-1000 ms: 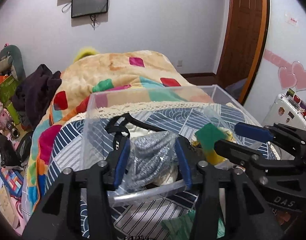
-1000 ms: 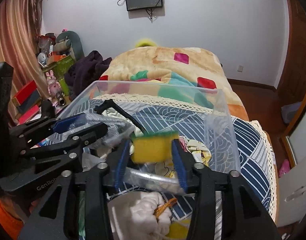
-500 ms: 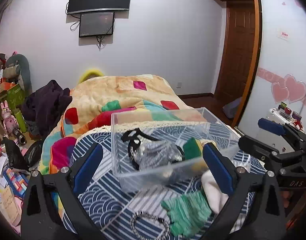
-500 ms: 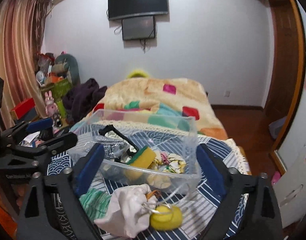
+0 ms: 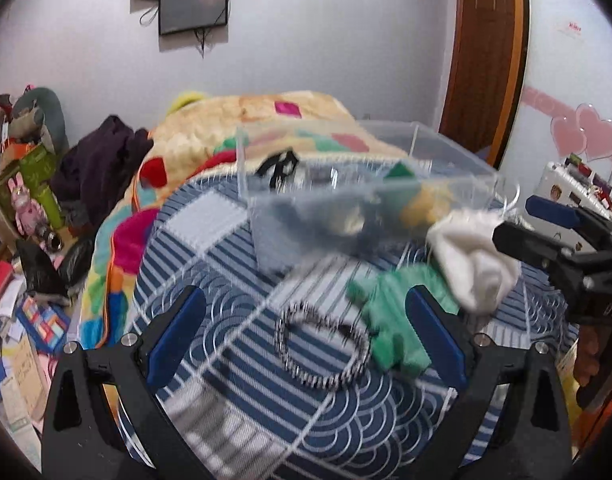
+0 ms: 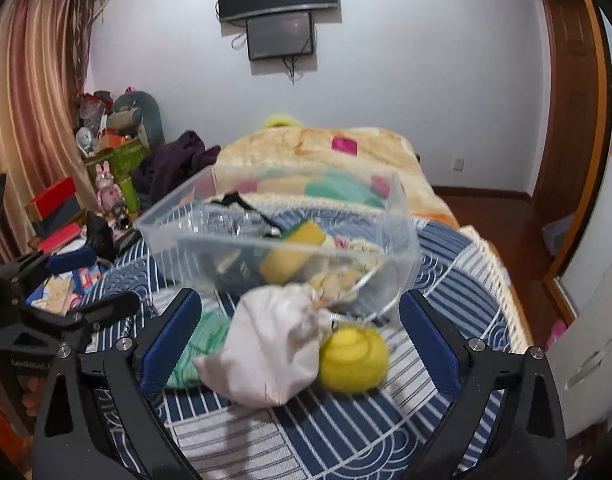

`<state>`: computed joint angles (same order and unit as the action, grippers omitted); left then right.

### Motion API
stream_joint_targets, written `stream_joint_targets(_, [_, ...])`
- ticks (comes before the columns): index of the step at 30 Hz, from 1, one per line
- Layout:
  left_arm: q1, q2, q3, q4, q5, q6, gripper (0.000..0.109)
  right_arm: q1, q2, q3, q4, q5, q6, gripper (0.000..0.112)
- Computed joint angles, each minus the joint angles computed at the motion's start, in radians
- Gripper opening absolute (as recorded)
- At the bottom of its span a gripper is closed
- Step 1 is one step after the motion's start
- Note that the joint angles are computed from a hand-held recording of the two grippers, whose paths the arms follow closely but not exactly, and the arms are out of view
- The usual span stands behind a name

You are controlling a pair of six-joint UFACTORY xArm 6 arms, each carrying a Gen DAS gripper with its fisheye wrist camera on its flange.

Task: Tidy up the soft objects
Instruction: 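Grasp the beaded bracelet with the left gripper while the right grasps the white drawstring pouch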

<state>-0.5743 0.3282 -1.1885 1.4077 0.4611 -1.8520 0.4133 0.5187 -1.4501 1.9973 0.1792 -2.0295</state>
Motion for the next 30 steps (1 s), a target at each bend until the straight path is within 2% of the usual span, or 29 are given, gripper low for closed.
stream_joint_targets(2, [-0.004, 0.007, 0.009, 0.018, 0.0, -0.043, 0.101, 0.0, -0.006, 0.023, -0.056, 0.016, 0.057, 0.097])
stream_joint_targets(7, [-0.003, 0.026, 0.011, 0.056, -0.032, -0.106, 0.099, 0.004, -0.007, 0.06, -0.154, 0.048, 0.139, 0.074])
stream_joint_targets(9, [-0.004, 0.033, 0.007, 0.058, -0.042, -0.096, 0.088, 0.003, -0.004, 0.066, -0.189, 0.063, 0.171, 0.069])
stream_joint_targets(11, [-0.005, 0.048, 0.0, 0.039, -0.052, -0.071, 0.082, 0.004, 0.002, 0.064, -0.217, 0.069, 0.197, 0.063])
stream_joint_targets(16, [0.017, 0.061, 0.001, 0.063, -0.12, -0.127, 0.071, 0.015, 0.019, 0.056, -0.244, 0.06, 0.203, 0.049])
stream_joint_targets(20, [0.019, 0.052, 0.011, 0.07, -0.117, -0.138, 0.054, 0.018, 0.043, 0.049, -0.374, 0.068, 0.32, 0.04])
stream_joint_targets(22, [0.02, 0.05, 0.015, 0.065, -0.109, -0.137, 0.047, 0.017, 0.048, 0.049, -0.393, 0.073, 0.337, 0.036])
stream_joint_targets(24, [0.019, 0.046, 0.02, 0.063, -0.1, -0.136, 0.035, 0.015, 0.042, 0.052, -0.391, 0.08, 0.334, 0.031])
stream_joint_targets(27, [0.024, 0.039, 0.026, 0.078, -0.106, -0.153, 0.022, 0.01, 0.031, 0.06, -0.371, 0.091, 0.315, 0.025])
stream_joint_targets(30, [0.027, 0.03, 0.032, 0.108, -0.116, -0.175, 0.012, 0.012, 0.02, 0.066, -0.316, 0.081, 0.257, 0.022])
